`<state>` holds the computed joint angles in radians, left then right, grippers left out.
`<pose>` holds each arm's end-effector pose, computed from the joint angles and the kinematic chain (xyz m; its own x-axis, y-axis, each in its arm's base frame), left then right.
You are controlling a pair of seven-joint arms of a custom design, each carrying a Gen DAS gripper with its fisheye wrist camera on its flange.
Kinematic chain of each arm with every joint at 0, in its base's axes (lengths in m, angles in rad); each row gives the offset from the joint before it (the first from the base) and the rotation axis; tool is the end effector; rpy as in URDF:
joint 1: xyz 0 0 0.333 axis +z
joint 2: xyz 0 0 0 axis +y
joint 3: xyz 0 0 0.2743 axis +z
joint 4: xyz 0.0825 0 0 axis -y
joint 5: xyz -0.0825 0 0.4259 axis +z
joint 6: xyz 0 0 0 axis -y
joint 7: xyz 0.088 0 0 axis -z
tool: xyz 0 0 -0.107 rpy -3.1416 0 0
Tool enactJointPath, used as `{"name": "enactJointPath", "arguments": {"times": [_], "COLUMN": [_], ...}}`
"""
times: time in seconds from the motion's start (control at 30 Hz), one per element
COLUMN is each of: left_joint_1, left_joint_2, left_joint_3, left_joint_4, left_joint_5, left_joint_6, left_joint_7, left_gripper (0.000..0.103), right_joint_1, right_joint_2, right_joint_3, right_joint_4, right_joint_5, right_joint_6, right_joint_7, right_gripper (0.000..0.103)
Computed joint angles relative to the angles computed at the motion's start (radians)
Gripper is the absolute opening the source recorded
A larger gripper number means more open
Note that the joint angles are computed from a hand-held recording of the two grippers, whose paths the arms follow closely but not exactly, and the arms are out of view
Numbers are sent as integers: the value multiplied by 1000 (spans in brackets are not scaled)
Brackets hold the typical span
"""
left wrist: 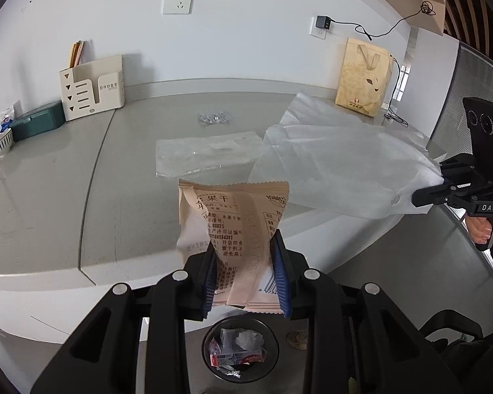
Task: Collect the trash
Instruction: 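Carry the snack wrapper and tissue sheet down over the wastebasket, then open both tools to drop the wrapper and tissue into the wastebasket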
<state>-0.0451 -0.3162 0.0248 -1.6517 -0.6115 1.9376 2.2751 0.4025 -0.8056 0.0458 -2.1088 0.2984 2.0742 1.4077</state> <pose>0.5174 -0.0470 0.7728 -0.6616 -0.7424 0.1055 -0.5450 0.3793 -0.7477 0.3375 0.1887 0.7605 0.5846 -0.7995 -0.1381 -0.6196 -0.3301 -0.7121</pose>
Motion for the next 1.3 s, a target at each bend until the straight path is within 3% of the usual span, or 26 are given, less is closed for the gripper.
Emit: {"name": "enactJointPath", "arguments": {"times": [0.47,0.73,1.0,1.2,1.3], "left_joint_1": [6,9,11,5,17], "left_joint_2": [-275,-318,-264,-162,-107], "left_joint_3": [30,14,-27,-39,-76], "left_joint_4": [-434,-577,-663,-693,-714], "left_joint_5": [100,173,265,278,338], "left_joint_6": [23,76,181,239,298], "left_joint_7": [-25,-58,-115,-178,-244], "left_gripper": [31,31,31,31,31], "right_joint_1": [90,119,141,150,149], "right_joint_2": [-230,-275,-163,29,132], "right_joint_3": [35,24,10,-6,-10], "right_joint_4": [-340,-479,-561,-538,-512], "right_joint_5": [35,50,74,101,120], "right_joint_6": [-32,-20,60,107,122], "right_joint_7": [16,34,12,-22,-41], "right_gripper": [7,7,7,7,7]}}
